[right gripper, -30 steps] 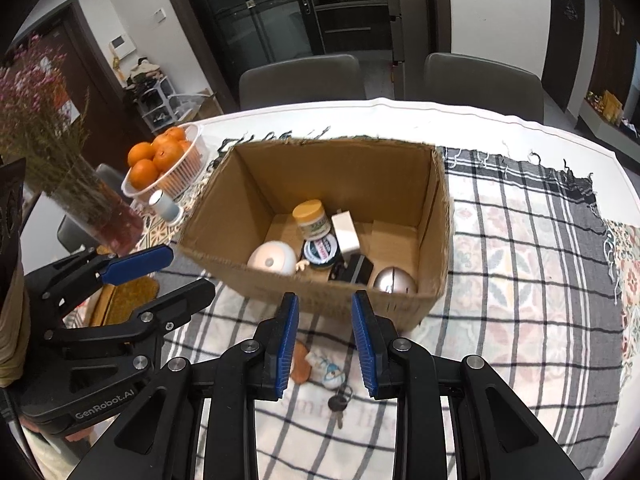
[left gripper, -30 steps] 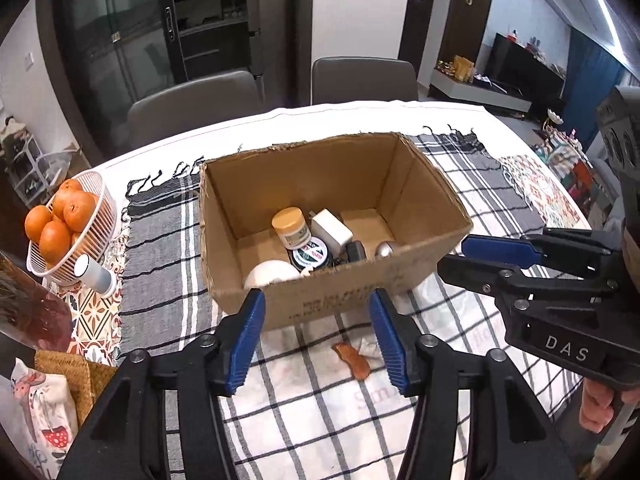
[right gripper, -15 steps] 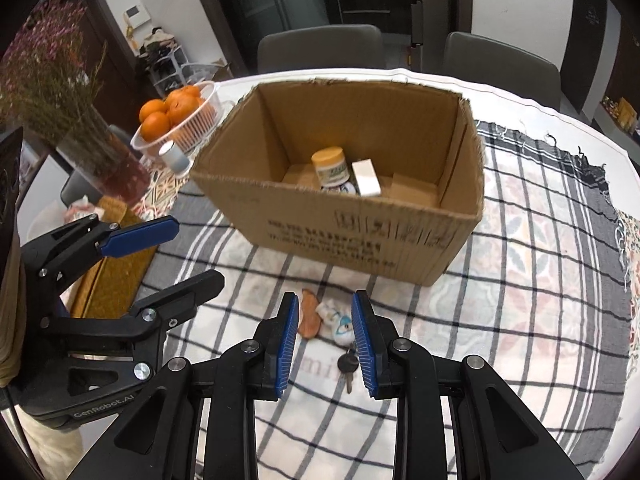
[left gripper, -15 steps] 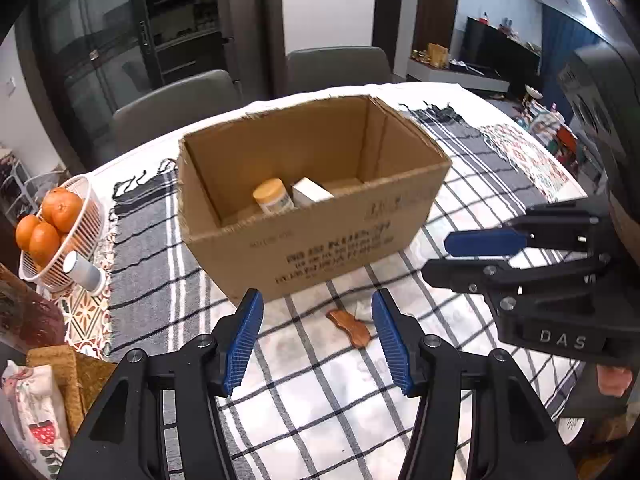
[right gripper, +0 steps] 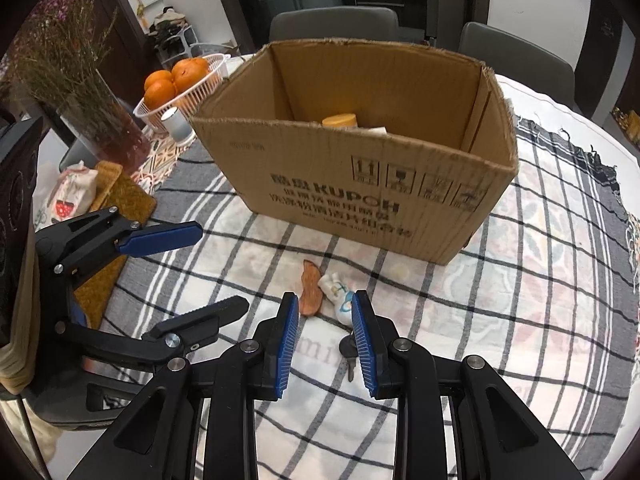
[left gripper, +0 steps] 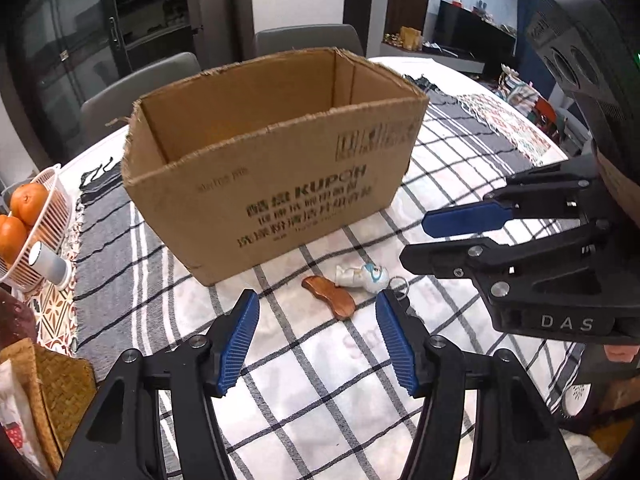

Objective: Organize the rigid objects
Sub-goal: 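Reach the right tool to the figurine keychain while the left tool reaches the wooden comb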

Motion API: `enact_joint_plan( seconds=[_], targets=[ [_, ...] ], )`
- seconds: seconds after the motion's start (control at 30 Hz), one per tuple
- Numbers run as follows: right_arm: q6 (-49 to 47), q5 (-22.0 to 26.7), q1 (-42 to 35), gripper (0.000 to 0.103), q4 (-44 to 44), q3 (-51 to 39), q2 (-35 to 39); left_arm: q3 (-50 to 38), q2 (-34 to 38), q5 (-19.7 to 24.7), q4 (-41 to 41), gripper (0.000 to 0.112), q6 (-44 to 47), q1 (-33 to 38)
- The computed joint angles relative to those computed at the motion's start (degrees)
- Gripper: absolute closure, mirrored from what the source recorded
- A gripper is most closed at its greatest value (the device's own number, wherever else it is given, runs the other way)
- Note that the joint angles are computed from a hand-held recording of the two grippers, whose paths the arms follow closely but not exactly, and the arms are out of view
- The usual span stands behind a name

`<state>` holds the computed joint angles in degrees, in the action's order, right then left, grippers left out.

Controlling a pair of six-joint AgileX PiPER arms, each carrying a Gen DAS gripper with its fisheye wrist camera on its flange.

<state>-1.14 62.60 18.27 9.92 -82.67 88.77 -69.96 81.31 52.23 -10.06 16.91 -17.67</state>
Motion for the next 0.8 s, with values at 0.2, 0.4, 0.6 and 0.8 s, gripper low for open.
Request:
enact_joint_plan(
  seconds=[0.2,0.4,0.6,0.8],
  targets=[
    [-0.80,-1.72,0.08,0.074,0.55,2.08,0.86,2.02,0.60,-1.60,-2.03,0.047,3.70,0.36],
    [-1.80,-3.54,0.80,0.074,0.52,4.10,1.56,3.78,1.56,-2.36,-4.50,0.045,8.67,0.60],
    [-1.64,-5.33,1.41,0.073,-0.60,6.14,2.38,4.49,3.34,-3.30,-7.20,0.042,15.27,1.20],
    [-1.35,-6.53,1.51,0.068,-0.87,7.10,3.86,3.22,6.40,-3.52,-8.99,0.039,19.91,1.71]
  ],
)
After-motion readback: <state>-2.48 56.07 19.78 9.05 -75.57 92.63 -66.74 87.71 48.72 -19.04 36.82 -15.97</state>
